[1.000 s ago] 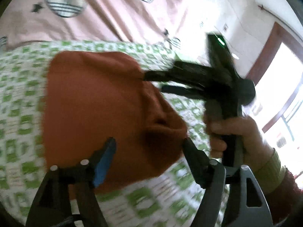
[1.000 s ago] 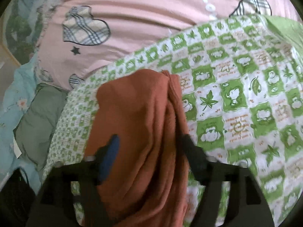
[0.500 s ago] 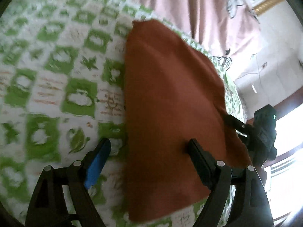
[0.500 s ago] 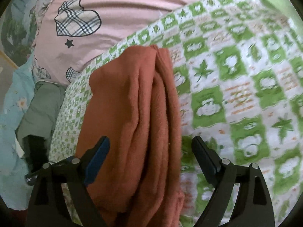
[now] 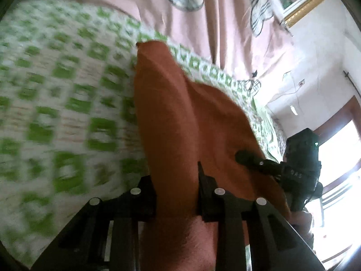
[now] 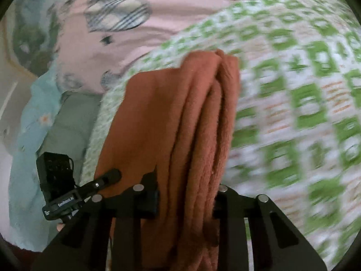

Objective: Fold small clothes

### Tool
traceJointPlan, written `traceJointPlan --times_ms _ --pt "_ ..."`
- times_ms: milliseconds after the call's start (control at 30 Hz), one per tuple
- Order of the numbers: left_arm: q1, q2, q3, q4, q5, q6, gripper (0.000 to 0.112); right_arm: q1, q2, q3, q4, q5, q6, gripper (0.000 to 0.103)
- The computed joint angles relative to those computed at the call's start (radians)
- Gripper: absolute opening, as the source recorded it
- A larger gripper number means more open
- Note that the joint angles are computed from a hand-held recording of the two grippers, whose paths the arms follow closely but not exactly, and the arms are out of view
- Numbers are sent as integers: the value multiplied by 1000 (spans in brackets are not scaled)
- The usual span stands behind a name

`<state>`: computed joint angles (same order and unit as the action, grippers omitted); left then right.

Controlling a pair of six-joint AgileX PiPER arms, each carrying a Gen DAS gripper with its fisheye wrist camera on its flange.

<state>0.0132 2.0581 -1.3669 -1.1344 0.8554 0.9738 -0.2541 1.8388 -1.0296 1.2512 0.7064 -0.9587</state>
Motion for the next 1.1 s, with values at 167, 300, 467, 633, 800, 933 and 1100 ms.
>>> traceJointPlan --times_ms 167,300,467,633,800,933,1100 --pt "203 -194 203 -11 46 129 26 187 -9 40 172 -5 -106 28" --pt "366 -298 296 28 98 175 26 312 29 19 262 -10 -159 28" --pt "497 -263 345 84 114 238 27 445 121 -41 256 -63 -129 28" --pt "564 -107 275 140 195 216 36 465 158 -19 250 -122 -110 36" --pt "548 -57 146 159 200 127 54 463 91 33 210 -193 -49 48" --pt "535 56 -79 166 247 10 55 450 8 130 324 -238 -149 50" --pt "482 228 -385 185 239 -147 42 470 -59 227 465 -264 -265 50"
